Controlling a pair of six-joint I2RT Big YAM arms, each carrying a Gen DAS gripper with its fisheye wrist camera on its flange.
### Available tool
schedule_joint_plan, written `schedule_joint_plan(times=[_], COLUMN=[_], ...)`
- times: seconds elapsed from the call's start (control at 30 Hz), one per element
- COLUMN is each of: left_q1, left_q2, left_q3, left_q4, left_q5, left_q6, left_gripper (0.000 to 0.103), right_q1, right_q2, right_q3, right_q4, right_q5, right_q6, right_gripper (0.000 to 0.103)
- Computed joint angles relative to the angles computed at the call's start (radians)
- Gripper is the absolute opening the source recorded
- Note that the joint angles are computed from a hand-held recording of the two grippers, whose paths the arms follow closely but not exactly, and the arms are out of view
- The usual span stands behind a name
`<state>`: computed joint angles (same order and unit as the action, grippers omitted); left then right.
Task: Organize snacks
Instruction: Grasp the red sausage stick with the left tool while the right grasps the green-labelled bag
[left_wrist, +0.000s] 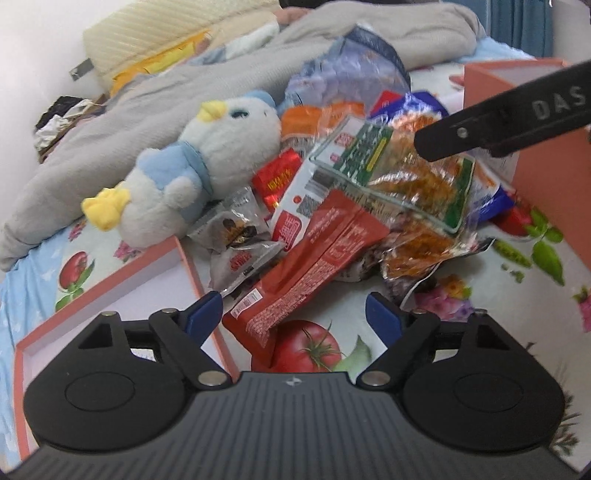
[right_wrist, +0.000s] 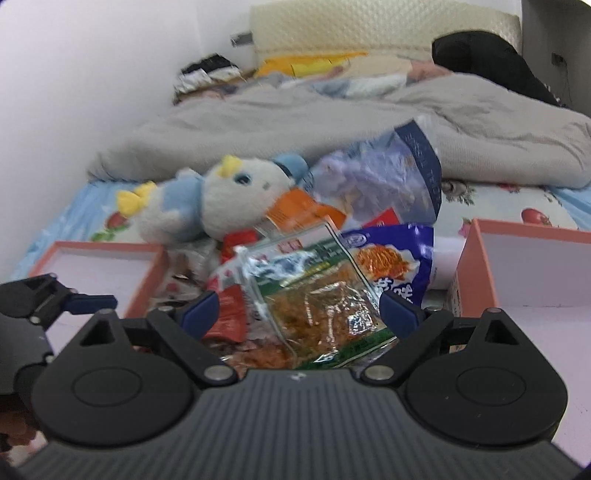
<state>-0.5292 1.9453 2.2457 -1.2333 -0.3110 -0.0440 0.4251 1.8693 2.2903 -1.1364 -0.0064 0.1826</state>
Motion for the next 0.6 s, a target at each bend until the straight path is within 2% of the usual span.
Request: schedule_joint_plan(times=[0.13,0.27,0.4,0.5,0.6], left_q1=[0.02,0.03,0.037,0.048,0.055], left_q2=[0.047,0.093,0.121,0.145,0.158], left_q3=[0.041,0.085,0.114,0.151,0.175], left_q4=[-0.022,-0.039,-0.027,-0.04,-0.054], left_q5=[0.038,0.051,0.043,0.065,0.082], left_q6=[0.037,0.096,0.151,0.15,0.147], left_gripper=[0.078,0.068,0.066,0.062,0.057], right_q1=[0.0,0.008,0.004,0.003,0.01], right_q2=[0.075,0.134,0.203,0.246,0.251], right_q3=[0.08,0.15,0.248,0.313,0.311], right_q4=[-0.058,-0.088,-0.146,-0.198,-0.209], right_q5=[0.015,0.085,0.09,0.086,0.099], right_q6=[-0.005,-0.062,-0.102,-0.107,-0.132], right_gripper=[0.095,0.095,0.095,0.095,0.095])
